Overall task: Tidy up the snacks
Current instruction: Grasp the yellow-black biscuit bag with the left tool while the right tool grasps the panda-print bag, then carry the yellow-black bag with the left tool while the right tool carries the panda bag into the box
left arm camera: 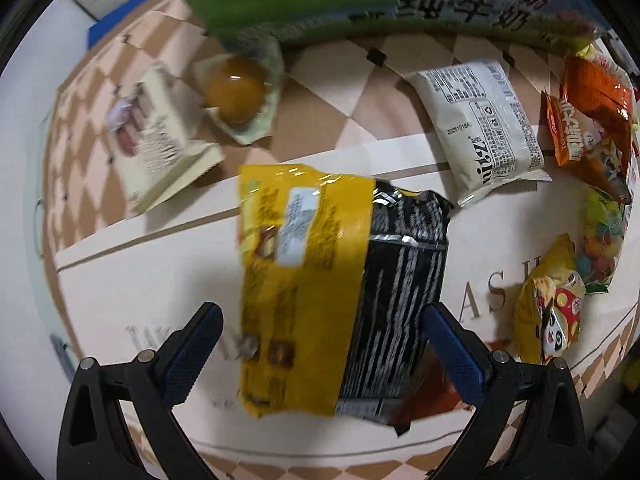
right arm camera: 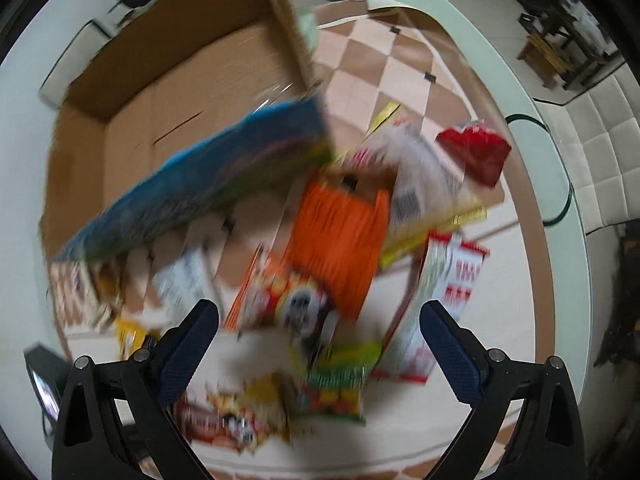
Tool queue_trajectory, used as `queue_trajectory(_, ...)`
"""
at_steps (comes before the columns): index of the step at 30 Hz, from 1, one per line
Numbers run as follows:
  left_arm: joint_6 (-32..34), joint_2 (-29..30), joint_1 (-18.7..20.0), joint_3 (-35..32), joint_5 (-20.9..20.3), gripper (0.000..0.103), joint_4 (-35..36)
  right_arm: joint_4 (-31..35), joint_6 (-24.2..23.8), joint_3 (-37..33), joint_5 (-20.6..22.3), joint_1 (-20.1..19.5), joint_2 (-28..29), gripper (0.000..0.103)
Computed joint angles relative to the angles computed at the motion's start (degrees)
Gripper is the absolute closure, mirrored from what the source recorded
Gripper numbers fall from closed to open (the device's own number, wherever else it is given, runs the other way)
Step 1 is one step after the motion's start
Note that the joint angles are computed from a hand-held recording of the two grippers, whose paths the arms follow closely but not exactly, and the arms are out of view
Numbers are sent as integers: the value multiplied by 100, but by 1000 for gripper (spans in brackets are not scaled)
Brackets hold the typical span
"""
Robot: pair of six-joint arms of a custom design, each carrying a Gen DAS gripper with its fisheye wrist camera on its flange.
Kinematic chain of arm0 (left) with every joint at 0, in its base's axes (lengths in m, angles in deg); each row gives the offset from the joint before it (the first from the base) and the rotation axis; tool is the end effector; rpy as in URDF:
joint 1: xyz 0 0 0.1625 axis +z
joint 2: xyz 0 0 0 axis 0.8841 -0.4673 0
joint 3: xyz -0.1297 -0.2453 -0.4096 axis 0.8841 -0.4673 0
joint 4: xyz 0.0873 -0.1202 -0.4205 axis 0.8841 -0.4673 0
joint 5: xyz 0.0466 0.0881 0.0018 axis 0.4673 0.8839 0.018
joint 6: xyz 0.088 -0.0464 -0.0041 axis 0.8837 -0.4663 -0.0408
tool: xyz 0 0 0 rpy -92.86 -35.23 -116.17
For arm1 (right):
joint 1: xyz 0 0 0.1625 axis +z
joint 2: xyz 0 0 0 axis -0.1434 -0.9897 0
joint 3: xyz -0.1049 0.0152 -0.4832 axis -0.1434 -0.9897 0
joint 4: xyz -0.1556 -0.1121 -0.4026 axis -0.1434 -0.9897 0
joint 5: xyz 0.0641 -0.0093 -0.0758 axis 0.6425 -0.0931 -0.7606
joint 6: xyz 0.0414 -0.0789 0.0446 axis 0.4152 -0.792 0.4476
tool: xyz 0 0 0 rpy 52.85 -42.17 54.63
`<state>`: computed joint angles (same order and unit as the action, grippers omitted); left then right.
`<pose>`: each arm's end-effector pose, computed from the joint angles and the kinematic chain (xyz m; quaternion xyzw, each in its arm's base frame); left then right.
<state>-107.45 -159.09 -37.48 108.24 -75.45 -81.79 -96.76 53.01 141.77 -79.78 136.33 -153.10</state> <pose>-0.1589 -0.2516 0.2916 0.1510 0.8916 0.0900 0.4173 0.3078 -0.2656 0.1587 -0.2042 -0.9189 0.1187 0.3160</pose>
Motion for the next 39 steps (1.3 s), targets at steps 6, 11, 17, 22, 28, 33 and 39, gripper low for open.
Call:
queue_trajectory(6,96,-65,257,162,44,9,-449,-268,-685,63,260,-240,53,3)
queue_trajectory(11,-271,-243,550,97,104,17,-431,121,-1771,-256,195,79,644,5)
queue_trajectory(17,-705,-654,892,-22,190,17,-96,909,-2564,-584,-397,132,1288,9)
queue_trajectory(22,-711,-699,799,23,223,17,-32,1522,-2529,-698,-533,216,1423,29)
queue_trajectory(28,-952,-588,503,89,33,16,-191,427,-1741,20,1215,-418,413,42)
queue_trajectory(33,-821,-739,621,124,52,14,-225,372,-1808,53,1323,-433,-74,26)
queue_trajectory(39,-582,-919,810,189,126,12,-277,1559,-2823,-868,470,-213,732,26)
